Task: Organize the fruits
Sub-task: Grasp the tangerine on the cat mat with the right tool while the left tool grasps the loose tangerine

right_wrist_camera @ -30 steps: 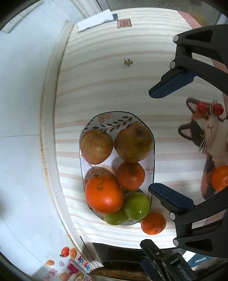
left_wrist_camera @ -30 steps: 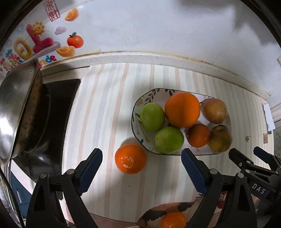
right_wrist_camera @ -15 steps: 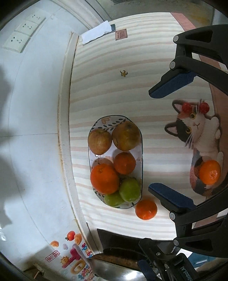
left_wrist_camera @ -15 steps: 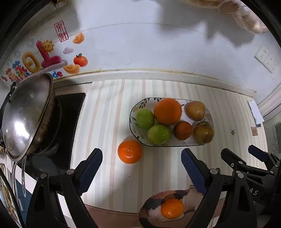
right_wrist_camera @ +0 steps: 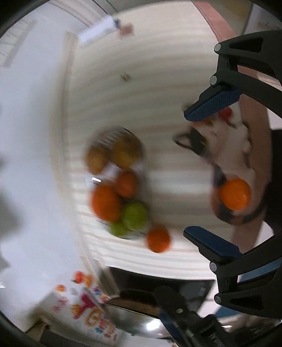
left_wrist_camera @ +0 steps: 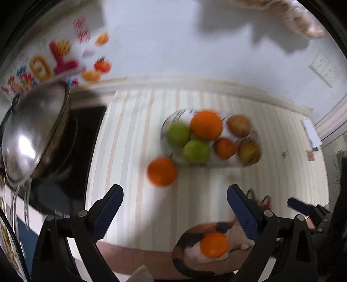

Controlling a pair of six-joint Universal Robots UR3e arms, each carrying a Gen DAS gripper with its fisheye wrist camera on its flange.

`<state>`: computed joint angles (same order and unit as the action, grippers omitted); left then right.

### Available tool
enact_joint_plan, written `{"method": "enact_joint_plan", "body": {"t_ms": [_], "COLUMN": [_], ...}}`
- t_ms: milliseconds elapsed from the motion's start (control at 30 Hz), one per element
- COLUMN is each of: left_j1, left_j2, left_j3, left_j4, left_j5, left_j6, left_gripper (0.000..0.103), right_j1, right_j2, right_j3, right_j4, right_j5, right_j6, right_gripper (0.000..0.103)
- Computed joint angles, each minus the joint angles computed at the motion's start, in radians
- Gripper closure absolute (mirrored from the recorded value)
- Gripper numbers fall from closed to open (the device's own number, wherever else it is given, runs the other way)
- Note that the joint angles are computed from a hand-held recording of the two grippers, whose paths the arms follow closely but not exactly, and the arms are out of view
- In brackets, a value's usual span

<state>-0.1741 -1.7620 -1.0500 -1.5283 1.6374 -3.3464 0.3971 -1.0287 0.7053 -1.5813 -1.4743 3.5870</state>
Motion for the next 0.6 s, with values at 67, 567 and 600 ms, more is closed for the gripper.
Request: {"method": "enact_joint_plan", "body": {"t_ms": [67, 567, 600], "left_j1": [0.022, 0.152, 0.154], "left_j2": [0.048, 0.1, 0.075], "left_j3": [-0.109, -0.354, -0.331], "left_j4": [0.017, 0.053, 0.063], "left_j5": [0.007, -0.025, -0.029], "left_j6": [0.004, 0.029, 0.034], "left_gripper": [0.005, 0.005, 0.005], "right_j1": [0.009, 0.115, 0.118], "right_j2": [0.01, 0.226, 0.229], "right_j3": [0.069, 0.098, 0.085], "right_j4": [-0.009, 0.041, 0.04], "right_j5": [0.063, 0.176, 0.164], "right_j6": [-0.006, -0.091, -0.093], "right_gripper": [0.004, 0.037, 0.037]}}
